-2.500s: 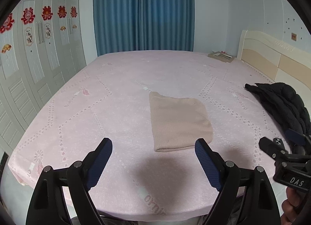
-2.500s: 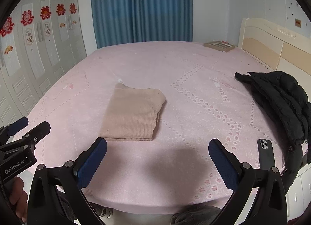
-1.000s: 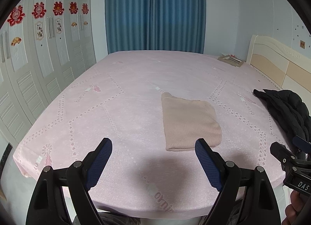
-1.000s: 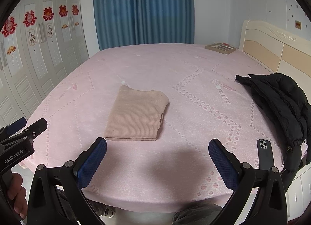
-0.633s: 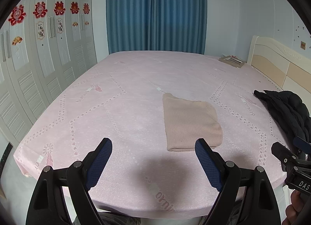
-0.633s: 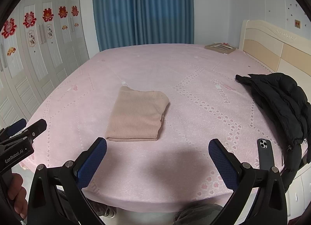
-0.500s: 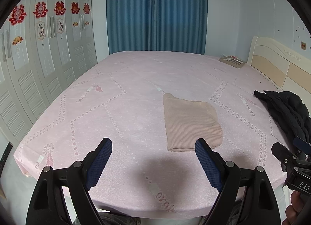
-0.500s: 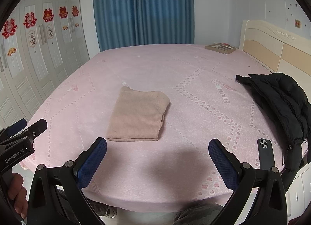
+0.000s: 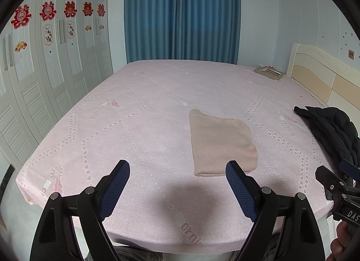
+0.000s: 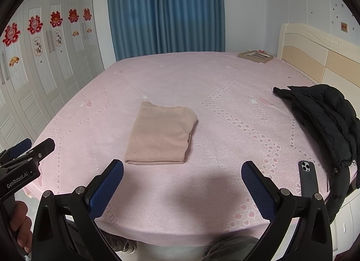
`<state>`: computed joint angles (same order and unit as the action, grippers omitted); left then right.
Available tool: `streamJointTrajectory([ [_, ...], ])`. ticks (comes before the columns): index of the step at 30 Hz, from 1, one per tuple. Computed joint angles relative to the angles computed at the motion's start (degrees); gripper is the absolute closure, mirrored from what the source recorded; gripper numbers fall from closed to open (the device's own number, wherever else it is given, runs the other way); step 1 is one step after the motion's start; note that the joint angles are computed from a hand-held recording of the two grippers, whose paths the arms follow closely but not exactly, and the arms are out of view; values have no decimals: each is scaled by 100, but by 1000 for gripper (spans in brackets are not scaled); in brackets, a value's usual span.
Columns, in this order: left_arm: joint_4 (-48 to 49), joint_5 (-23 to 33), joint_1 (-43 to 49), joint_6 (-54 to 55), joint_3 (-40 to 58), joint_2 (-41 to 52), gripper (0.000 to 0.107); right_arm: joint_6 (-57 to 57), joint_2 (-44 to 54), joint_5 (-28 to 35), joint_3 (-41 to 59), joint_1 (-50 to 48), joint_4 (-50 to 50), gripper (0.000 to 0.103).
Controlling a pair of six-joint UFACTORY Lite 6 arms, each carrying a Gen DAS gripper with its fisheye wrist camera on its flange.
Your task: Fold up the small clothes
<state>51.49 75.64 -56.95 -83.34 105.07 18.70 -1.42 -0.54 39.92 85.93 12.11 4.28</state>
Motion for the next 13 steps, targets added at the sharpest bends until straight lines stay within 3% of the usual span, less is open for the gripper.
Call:
streamJointTrajectory([
  [13,25,11,-9,-17,47,41,20,46,-15,5,11,41,-48,1],
])
